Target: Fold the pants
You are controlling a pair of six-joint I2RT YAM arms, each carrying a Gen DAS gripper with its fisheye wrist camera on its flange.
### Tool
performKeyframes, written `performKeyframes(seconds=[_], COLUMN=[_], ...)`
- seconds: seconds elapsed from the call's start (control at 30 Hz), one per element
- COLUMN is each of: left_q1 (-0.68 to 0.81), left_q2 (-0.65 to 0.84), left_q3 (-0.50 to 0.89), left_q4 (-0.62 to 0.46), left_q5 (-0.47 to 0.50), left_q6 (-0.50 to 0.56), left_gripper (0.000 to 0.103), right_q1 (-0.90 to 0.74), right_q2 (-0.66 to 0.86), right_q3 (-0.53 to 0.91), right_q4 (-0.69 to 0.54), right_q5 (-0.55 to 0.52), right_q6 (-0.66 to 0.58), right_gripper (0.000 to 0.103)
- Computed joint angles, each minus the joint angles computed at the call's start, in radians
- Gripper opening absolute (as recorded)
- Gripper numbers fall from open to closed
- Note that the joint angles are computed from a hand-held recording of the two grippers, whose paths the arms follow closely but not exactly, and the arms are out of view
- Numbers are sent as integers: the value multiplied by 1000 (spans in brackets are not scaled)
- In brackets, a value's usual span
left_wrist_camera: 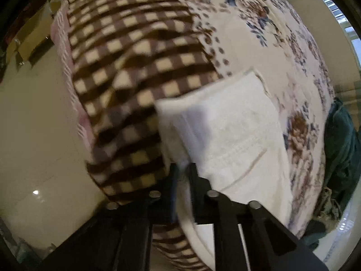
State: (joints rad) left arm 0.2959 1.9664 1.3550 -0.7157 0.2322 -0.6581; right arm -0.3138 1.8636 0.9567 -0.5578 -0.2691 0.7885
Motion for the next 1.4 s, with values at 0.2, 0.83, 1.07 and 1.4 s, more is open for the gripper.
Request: performKeyframes(seconds=[0.2,0.83,1.07,1.4], left_q1=[6,-41,-79,-363], left_q2=[24,118,66,114], left_q3=[73,114,132,253], left_q4=[-90,-74,-184,-251], left_q5=[31,47,15,-68], left_q6=[72,4,83,217], left_gripper=[14,48,48,96], right_q1=[-40,-8,-93,-540], right_q2=[79,-131,-20,106], right_q3=[24,-189,-89,152], right_q4=[85,58,-12,14], right_q5=[-162,-20,-36,91], right_q6=[8,120,-87,-231], right_gripper=[62,9,35,38])
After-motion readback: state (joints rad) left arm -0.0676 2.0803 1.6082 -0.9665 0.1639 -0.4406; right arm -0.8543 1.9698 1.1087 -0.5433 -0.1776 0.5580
